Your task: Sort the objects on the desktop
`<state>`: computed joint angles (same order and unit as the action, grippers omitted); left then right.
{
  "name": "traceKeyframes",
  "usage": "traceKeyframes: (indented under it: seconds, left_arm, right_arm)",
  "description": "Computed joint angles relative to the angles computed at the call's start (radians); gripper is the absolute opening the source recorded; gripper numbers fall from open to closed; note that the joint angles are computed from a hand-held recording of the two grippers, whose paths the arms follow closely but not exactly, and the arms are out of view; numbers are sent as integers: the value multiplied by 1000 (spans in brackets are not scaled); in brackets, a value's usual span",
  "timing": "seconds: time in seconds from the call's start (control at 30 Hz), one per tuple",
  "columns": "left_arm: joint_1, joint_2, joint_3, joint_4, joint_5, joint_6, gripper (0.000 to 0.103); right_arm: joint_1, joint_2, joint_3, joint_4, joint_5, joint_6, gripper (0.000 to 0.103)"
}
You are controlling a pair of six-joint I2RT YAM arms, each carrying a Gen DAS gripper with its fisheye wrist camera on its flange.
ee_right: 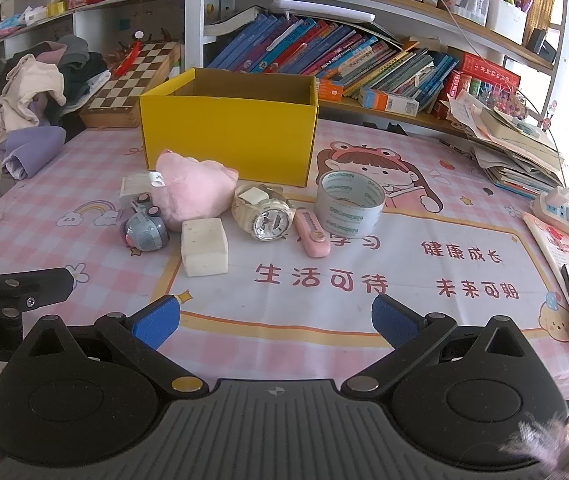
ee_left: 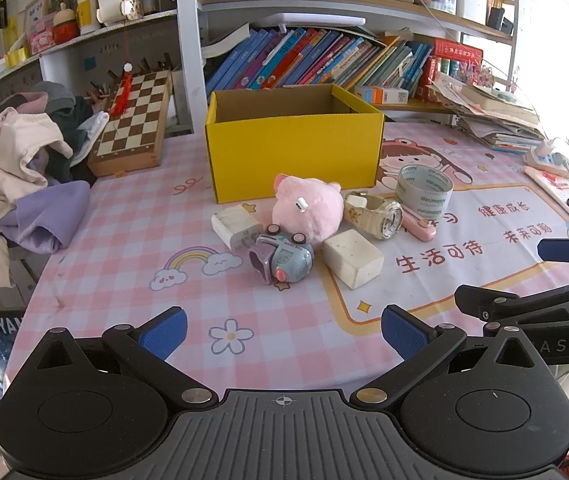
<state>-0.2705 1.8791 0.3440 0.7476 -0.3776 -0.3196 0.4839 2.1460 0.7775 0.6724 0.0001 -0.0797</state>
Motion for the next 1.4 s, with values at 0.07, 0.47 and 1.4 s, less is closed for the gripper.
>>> traceKeyframes:
  seconds: [0.07, 0.47, 1.4]
  left_arm:
    - [1, -1, -1, 0, 1, 1, 103]
    - [2, -2, -6, 6, 3, 3, 103]
    - [36, 6, -4, 24, 50, 47, 103]
  right_arm:
    - [1, -1, -1, 1, 0, 0, 103]
    - [8, 2, 4, -1, 9, 4, 103]
    - [19, 8, 25, -17, 25, 11, 103]
